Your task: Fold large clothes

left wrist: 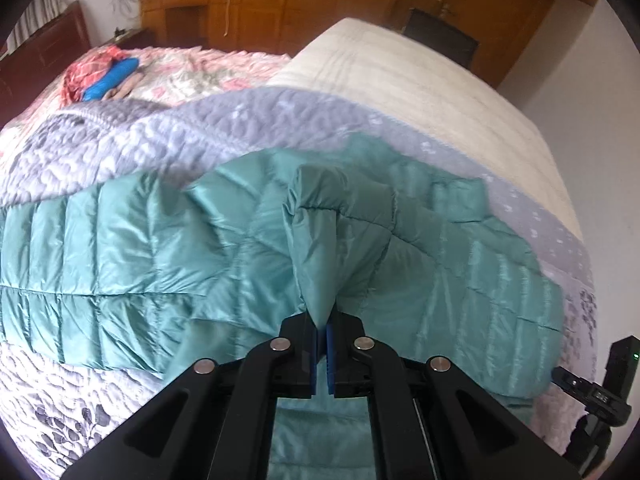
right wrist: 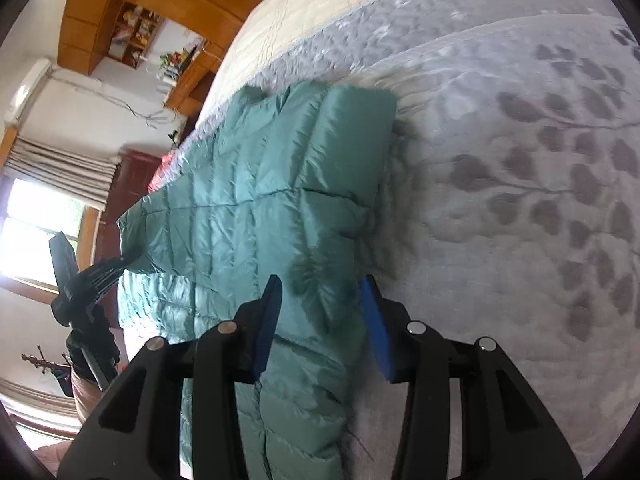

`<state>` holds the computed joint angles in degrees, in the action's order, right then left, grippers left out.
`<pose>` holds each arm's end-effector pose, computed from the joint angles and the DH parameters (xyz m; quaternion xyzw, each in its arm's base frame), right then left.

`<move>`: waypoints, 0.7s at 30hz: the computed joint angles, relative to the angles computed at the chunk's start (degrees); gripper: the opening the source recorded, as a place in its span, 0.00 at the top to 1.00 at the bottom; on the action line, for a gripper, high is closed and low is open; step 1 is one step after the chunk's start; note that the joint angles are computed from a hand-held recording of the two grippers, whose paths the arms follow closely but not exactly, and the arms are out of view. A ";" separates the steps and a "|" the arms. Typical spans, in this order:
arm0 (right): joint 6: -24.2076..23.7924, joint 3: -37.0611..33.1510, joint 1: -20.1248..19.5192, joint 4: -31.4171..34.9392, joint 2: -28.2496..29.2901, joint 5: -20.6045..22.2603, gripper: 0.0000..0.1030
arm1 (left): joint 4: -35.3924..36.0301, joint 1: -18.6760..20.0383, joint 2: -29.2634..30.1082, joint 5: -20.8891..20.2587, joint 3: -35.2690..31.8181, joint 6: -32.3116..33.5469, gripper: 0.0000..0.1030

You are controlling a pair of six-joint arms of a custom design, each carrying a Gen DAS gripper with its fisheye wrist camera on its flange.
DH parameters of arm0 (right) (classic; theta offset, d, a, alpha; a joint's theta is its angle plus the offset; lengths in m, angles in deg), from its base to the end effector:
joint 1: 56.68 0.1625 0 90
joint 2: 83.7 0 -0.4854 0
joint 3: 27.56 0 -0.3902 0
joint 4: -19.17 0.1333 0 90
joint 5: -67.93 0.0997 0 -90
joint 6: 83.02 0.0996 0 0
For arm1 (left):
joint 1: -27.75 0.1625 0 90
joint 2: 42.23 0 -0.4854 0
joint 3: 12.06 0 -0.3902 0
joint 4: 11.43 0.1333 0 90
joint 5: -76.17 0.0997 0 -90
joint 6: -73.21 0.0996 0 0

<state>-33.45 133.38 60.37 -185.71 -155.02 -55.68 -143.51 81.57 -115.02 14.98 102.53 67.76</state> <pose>0.1986 -0.2170 0.1997 -0.2444 -0.9038 0.3391 0.0916 -0.1693 -0.5386 0.2793 0.2561 0.9341 -0.0906 0.2317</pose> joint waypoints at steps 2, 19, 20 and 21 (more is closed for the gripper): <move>0.69 -1.28 -0.26 3.44 0.29 -0.43 0.60 | 1.02 0.89 1.43 1.47 -0.21 -0.51 0.97; 12.81 -10.69 7.39 36.34 -7.37 -10.48 0.59 | 3.43 0.99 -0.83 5.33 -0.99 -0.75 0.72; 13.23 -11.56 8.39 37.94 -7.71 -11.17 0.59 | 2.87 0.39 -1.45 4.66 -0.90 -0.04 0.72; 13.04 -12.57 9.49 38.74 -7.64 -11.73 0.59 | 2.59 -0.53 -1.94 3.70 -0.73 0.79 0.72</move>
<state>-20.41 120.81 69.86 -146.97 -162.66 -67.41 -140.93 81.04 -116.96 18.67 101.80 68.55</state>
